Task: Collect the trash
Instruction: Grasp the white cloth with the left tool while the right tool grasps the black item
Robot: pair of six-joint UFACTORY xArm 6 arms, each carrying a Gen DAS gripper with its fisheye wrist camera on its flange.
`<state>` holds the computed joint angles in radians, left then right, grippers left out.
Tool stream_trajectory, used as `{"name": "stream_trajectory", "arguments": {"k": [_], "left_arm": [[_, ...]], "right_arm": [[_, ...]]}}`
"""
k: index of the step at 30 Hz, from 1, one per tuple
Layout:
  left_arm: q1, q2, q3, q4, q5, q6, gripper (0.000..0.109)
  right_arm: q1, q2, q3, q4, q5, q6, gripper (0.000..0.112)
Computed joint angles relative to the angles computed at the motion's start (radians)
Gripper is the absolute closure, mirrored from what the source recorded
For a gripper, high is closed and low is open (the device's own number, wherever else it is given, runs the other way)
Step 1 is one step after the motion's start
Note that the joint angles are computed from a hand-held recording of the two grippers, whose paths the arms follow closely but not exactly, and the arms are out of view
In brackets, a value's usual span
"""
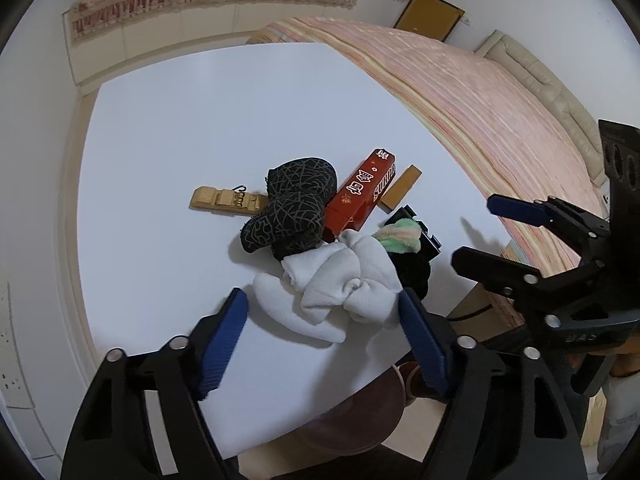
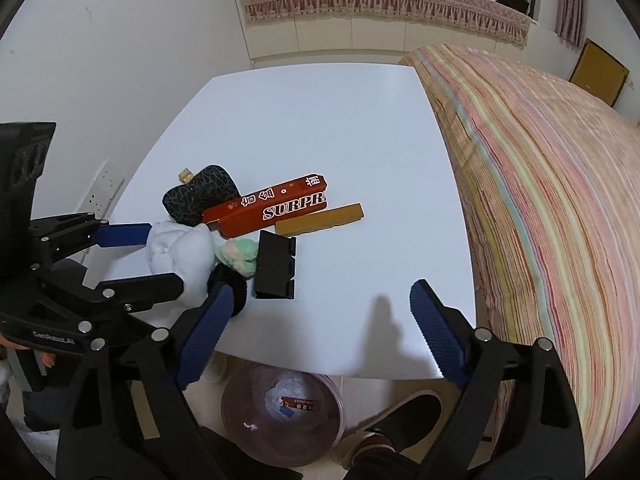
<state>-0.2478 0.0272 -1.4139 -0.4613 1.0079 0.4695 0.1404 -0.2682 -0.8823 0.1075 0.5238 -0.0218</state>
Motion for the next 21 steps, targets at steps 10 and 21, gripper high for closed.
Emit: {"name": "stream_trajectory", "arguments": {"k": [10,21], "left_arm": [[0.015,0.003,-0.007,-0.046,0.029,0.04,0.061],[0.037,0.005,-0.013,-0.083,0.057,0.081,0.088]], "right_arm": [[0.02,0.043,-0.027,0.011,-0.007,-0.019,0.043],[0.036,0.074,-0.049,-0.003,0.009,-0.026,0.065]]}}
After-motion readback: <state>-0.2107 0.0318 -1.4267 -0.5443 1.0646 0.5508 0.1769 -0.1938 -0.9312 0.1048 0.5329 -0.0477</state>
